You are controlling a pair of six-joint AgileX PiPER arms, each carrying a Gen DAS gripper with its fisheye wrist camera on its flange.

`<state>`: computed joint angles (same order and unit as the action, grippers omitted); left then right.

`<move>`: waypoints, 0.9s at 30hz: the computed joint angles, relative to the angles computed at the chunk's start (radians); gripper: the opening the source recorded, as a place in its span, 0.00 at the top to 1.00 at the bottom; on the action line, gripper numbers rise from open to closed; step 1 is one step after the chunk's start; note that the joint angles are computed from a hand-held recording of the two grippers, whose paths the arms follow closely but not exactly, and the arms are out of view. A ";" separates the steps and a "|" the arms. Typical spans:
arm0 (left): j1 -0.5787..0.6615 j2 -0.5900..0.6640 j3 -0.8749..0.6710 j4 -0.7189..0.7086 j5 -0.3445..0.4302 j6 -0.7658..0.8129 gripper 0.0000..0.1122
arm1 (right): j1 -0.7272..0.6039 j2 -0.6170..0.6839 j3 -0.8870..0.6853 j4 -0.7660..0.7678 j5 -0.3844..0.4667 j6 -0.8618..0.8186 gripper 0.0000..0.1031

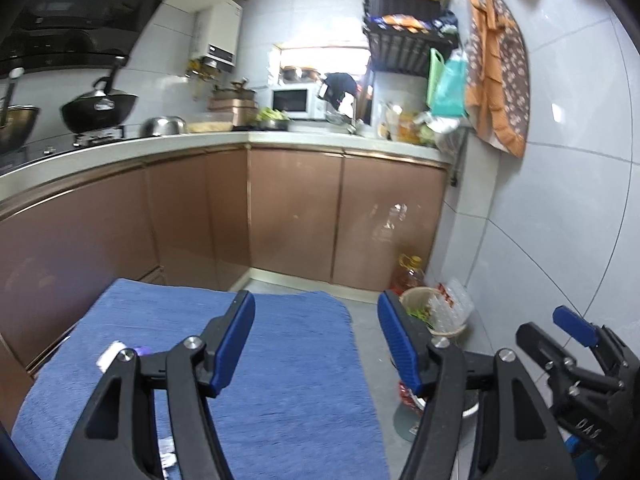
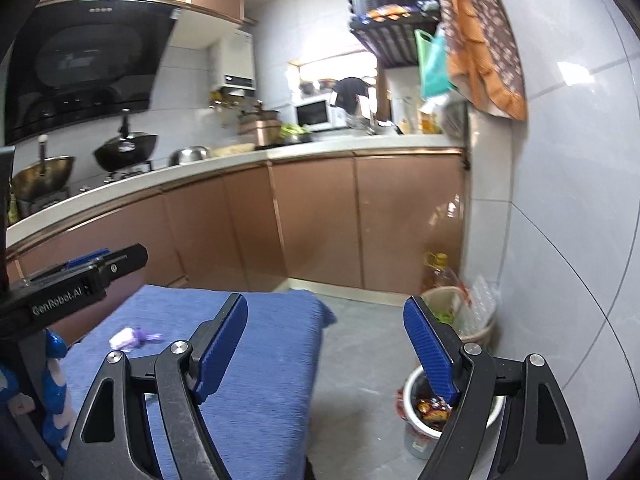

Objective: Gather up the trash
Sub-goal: 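Move both tools back from the bin over the table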

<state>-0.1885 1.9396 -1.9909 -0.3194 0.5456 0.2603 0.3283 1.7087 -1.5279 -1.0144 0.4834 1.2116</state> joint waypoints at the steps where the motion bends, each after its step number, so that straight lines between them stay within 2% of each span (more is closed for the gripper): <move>1: 0.010 -0.018 0.029 -0.013 -0.017 0.012 0.39 | -0.002 -0.002 0.005 -0.004 -0.013 0.004 0.22; 8: 0.100 -0.142 0.228 -0.138 -0.124 0.153 0.37 | 0.072 0.012 -0.041 -0.021 0.018 -0.001 0.22; 17: 0.177 -0.174 0.301 -0.255 -0.150 0.274 0.37 | 0.139 0.045 -0.092 -0.059 0.049 0.013 0.22; 27: 0.245 -0.161 0.326 -0.392 -0.159 0.417 0.37 | 0.181 0.110 -0.189 -0.018 0.099 -0.055 0.22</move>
<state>0.0570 1.7783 -1.6644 -0.7109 0.3862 0.6775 0.5090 1.8185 -1.7171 -1.0320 0.5820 1.1563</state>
